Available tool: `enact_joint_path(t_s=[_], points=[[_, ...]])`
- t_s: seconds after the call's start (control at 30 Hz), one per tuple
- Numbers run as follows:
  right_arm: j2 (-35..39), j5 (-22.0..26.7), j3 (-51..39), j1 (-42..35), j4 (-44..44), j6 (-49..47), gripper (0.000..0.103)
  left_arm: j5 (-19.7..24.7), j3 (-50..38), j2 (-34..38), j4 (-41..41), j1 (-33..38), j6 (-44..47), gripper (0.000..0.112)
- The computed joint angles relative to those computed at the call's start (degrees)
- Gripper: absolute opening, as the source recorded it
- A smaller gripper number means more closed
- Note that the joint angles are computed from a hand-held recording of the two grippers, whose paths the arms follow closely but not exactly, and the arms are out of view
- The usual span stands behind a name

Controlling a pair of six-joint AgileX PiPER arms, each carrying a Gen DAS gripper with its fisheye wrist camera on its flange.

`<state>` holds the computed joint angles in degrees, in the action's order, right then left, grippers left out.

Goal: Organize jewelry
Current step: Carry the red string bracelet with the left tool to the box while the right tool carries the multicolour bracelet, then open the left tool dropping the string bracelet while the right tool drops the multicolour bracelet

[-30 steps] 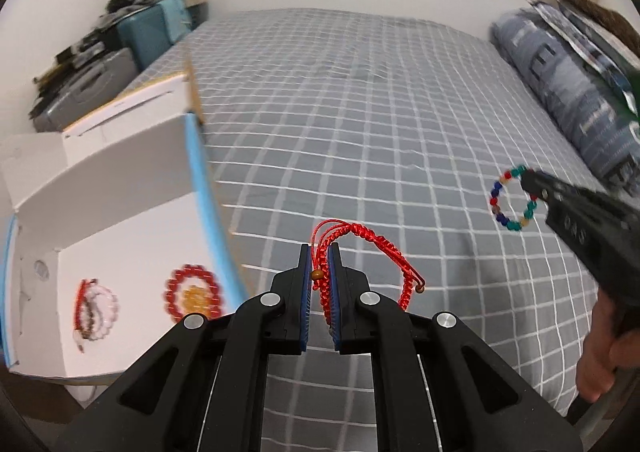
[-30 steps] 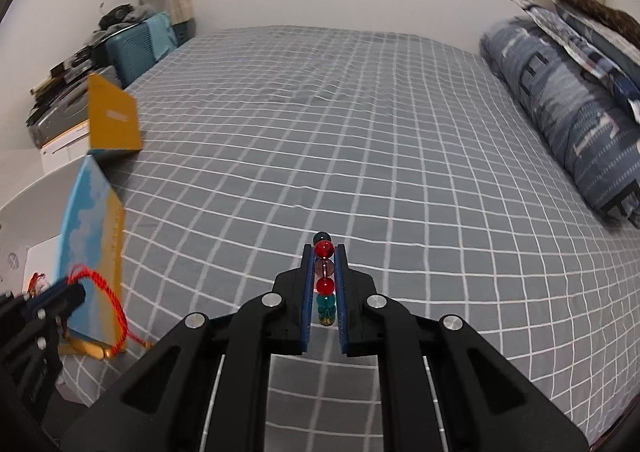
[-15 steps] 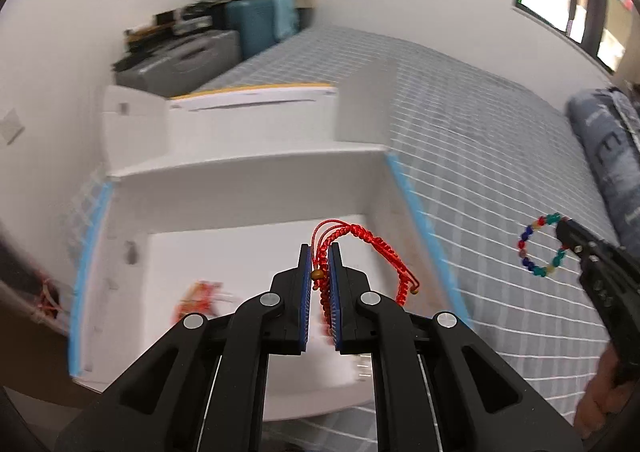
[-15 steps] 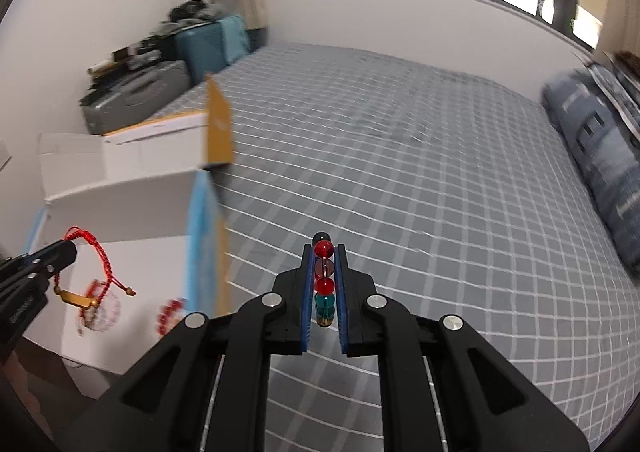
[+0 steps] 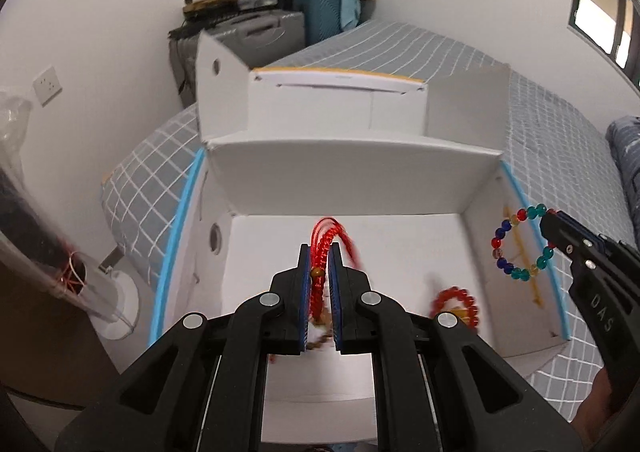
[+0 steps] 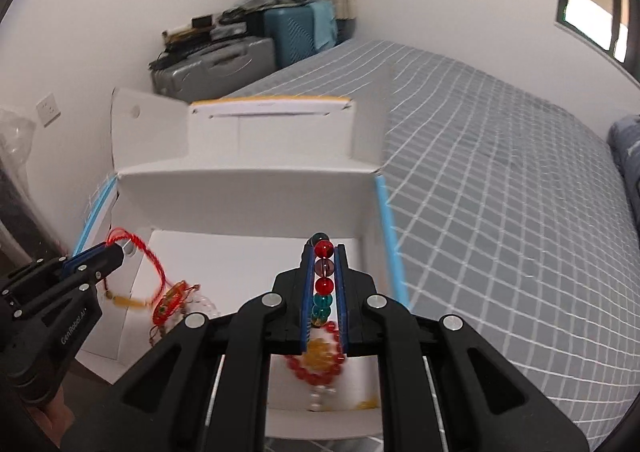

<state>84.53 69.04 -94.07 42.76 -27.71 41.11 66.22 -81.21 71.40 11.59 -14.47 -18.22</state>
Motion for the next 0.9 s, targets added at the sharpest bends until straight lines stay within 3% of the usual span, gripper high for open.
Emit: enact_joint_path(t_s=[0.33, 0.63, 0.7, 0.77, 0.9], points=[[5.38, -2.42, 1.85, -1.19, 3.65, 0.49, 0.009, -3.47, 2.82, 4.39, -4.14, 6.19, 5.37, 0.008], [6.37, -2.91, 2.38, -1.82, 5.41, 0.2, 0.01, -3.56, 2.81, 5.07, -6.57, 7.93, 8.12, 0.013], [6.01, -2.71, 2.26, -1.96, 5.95, -0.36, 0.012, -3.62, 2.77, 4.37, -6.12, 7.56, 7.68, 0.038], [5.27, -2.48, 2.32, -1.46, 5.36, 0.0, 0.027, -4.04, 3.08, 3.45, -4.57, 6.64, 6.47, 0.058], [2.31, -2.39, 3.46, -0.03, 3.31, 1.74, 0.057, -4.67, 3.81, 0.85, -2.83, 5.45, 4.81, 0.079]])
